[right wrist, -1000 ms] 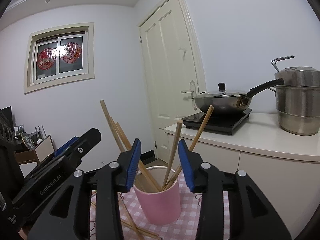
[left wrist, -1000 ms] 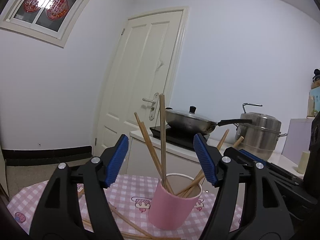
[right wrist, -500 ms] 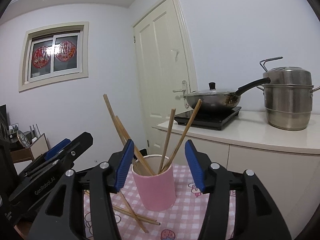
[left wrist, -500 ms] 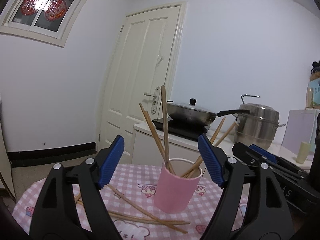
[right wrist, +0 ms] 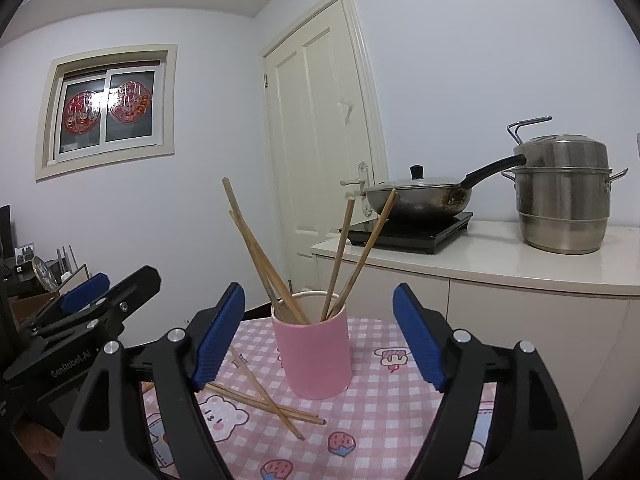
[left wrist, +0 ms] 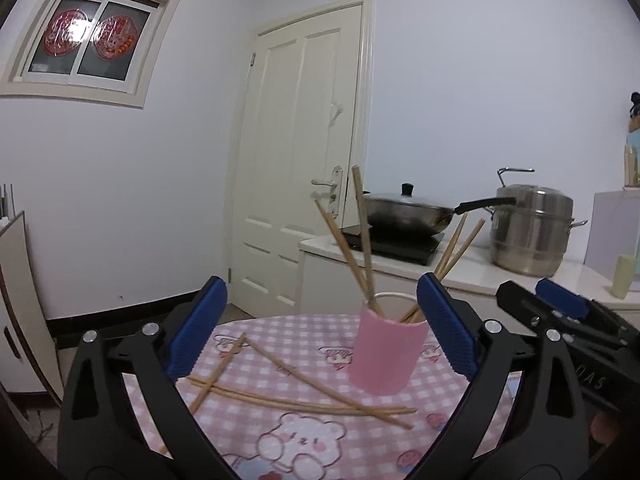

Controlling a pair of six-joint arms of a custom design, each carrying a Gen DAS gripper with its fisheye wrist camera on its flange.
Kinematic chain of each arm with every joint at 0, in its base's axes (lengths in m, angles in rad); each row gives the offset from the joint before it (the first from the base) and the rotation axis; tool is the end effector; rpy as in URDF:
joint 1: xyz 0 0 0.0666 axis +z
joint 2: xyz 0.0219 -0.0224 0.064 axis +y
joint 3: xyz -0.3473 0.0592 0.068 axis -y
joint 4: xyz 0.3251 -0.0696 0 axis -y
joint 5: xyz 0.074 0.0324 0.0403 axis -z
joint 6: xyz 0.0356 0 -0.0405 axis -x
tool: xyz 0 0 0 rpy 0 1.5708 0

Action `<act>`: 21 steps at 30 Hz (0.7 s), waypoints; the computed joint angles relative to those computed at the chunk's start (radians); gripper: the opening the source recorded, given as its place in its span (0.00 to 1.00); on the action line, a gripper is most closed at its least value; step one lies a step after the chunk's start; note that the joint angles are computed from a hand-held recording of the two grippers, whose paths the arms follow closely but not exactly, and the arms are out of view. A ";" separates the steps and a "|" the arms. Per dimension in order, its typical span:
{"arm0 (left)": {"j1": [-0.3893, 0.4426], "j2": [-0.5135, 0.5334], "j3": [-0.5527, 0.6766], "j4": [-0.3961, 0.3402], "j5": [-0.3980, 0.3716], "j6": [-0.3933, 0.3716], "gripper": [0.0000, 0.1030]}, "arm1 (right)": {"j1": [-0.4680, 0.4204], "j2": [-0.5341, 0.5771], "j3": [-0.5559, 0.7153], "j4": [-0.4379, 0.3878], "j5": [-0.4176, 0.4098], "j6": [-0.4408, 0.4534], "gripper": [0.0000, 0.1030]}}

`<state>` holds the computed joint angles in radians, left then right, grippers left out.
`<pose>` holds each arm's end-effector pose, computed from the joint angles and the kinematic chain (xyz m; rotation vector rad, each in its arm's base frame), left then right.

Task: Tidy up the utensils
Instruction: 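Lower both open tools back toward the remaining chopsticks on the table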

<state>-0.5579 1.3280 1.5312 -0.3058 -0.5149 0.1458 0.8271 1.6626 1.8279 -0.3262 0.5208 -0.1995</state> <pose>0.3715 -0.2116 0.5387 -0.0452 1.6605 -0.1031 0.3827 0.3893 0.5067 -0.1561 1.7130 0.3115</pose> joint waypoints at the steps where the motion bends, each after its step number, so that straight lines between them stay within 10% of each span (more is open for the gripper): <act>1: 0.004 -0.008 -0.006 -0.012 -0.001 -0.002 0.92 | 0.001 0.000 -0.002 0.002 -0.001 -0.002 0.74; 14: 0.090 -0.056 -0.009 -0.211 -0.004 0.065 0.92 | 0.040 0.011 0.026 -0.050 0.091 0.023 0.92; 21: 0.173 0.022 0.084 -0.450 0.141 0.155 0.92 | 0.045 0.046 0.061 -0.110 0.095 0.020 0.92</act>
